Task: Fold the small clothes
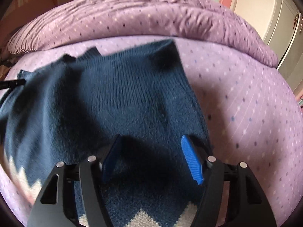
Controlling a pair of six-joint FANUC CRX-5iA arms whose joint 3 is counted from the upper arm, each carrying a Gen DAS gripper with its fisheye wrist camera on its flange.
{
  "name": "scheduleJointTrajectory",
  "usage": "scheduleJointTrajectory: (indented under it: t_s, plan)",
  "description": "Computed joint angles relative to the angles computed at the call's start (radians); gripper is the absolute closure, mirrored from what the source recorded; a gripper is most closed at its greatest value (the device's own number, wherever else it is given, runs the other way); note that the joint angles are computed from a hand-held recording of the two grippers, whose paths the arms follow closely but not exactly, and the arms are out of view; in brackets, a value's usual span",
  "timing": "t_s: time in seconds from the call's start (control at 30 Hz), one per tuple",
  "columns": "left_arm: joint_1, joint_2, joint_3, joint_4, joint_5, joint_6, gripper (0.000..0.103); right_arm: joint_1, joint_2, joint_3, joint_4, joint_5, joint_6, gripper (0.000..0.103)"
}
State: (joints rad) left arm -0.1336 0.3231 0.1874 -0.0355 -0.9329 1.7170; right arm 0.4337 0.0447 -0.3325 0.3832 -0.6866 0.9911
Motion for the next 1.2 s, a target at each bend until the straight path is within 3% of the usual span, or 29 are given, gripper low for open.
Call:
scheduleJointTrajectory:
  t_s: [0.17,0.27,0.4,0.5,0.63,0.77,0.87,1.1,1.2]
  plan:
    - [-0.017,0.041,0.048,-0.056,-0.036,0.012,0.028,-0.012,0.002,-0.022,-0.001,0.032,-0.045,0.03]
    - [-0.024,0.044,0.061,-0.076,-0.046,0.027,0.028,-0.006,-0.019,-0.027,0.014,0.028,-0.05,0.033]
    - [-0.009,-0.047,-0.027,-0.039,0.015,0.021,0.031,0.002,-0.134,-0.087,-0.002,0.089,-0.028,0.033]
    - [-0.001,-0.163,-0.135,-0.016,0.055,0.029,0.031,0.017,-0.188,-0.114,0.008,0.059,0.001,0.033]
    - [-0.028,-0.307,-0.259,-0.036,0.063,0.056,0.031,0.003,-0.188,-0.119,-0.013,0.018,0.031,0.033]
    - [-0.065,-0.384,-0.348,-0.081,0.041,0.101,0.031,-0.015,-0.169,-0.121,-0.035,0.007,0.039,0.033]
    - [-0.049,-0.376,-0.386,-0.059,0.017,0.103,0.031,-0.014,-0.152,-0.128,-0.024,0.012,0.035,0.033]
    - [-0.035,-0.347,-0.4,-0.062,0.049,0.099,0.024,-0.019,-0.137,-0.157,-0.018,0.039,0.001,0.032]
    - [-0.06,-0.34,-0.367,-0.109,0.018,0.128,0.024,-0.016,-0.132,-0.145,-0.015,0.023,-0.008,0.031]
